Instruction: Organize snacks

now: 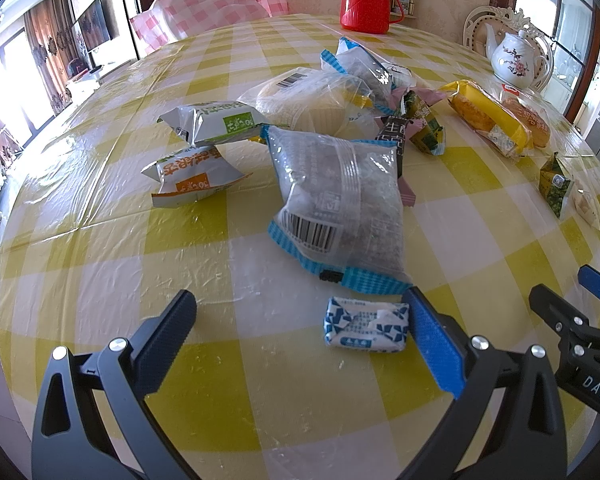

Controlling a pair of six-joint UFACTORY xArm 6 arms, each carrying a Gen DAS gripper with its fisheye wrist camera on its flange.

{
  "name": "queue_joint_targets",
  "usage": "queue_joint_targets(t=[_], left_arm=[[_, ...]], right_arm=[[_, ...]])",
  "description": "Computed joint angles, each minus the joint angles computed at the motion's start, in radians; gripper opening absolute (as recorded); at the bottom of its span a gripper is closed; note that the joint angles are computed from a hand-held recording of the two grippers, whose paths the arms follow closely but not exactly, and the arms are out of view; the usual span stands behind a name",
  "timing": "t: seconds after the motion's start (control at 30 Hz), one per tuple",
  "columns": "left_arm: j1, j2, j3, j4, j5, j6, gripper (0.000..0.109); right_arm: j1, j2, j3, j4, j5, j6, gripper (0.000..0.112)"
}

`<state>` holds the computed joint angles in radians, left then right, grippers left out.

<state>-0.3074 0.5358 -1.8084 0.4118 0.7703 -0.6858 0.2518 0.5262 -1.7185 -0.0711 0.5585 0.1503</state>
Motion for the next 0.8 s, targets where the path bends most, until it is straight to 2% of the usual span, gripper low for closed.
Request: queue_joint_targets(t=[0.37,0.43,0.5,0.53,0.63,0.77,0.8], left_arm=[[0.000,-0.013,0.020,-0.004,-0.009,0.001,0.102],[0.003,-0.028,0.040,-0.037,-0.018,0.053,0.102],[0.014,-0.055,0.085,-0.087,-0.061,0.109,0.102],[0.028,-0.097,0.153,-0.126,-0.128,0.105,0.102],[0.058,-0.150,0.240,-0.225,-0.241,0.099,0.102],[0.041,-0.065,0.083,-0.151,-0.169,0.088,0.102],[0.031,-0.014,-0.005,-0.106,-0.116,0.063,0.102]], right_arm=[[0.000,0.000,-0.001,0.000,0.000,0.000,0.087],[0.000,0.001,-0.001,0.000,0.000,0.000,0.087],[0.000,0.001,-0.001,0.000,0.000,0.000,0.087],[0.000,0.000,0.000,0.000,0.000,0.000,0.087],[0.000,0.000,0.000,0.000,0.000,0.000,0.087],[-0.001,0.001,-0.001,0.001,0.000,-0.001,0.087],[-0.001,-0.007,0.010,0.000,-0.003,-0.001,0.087]])
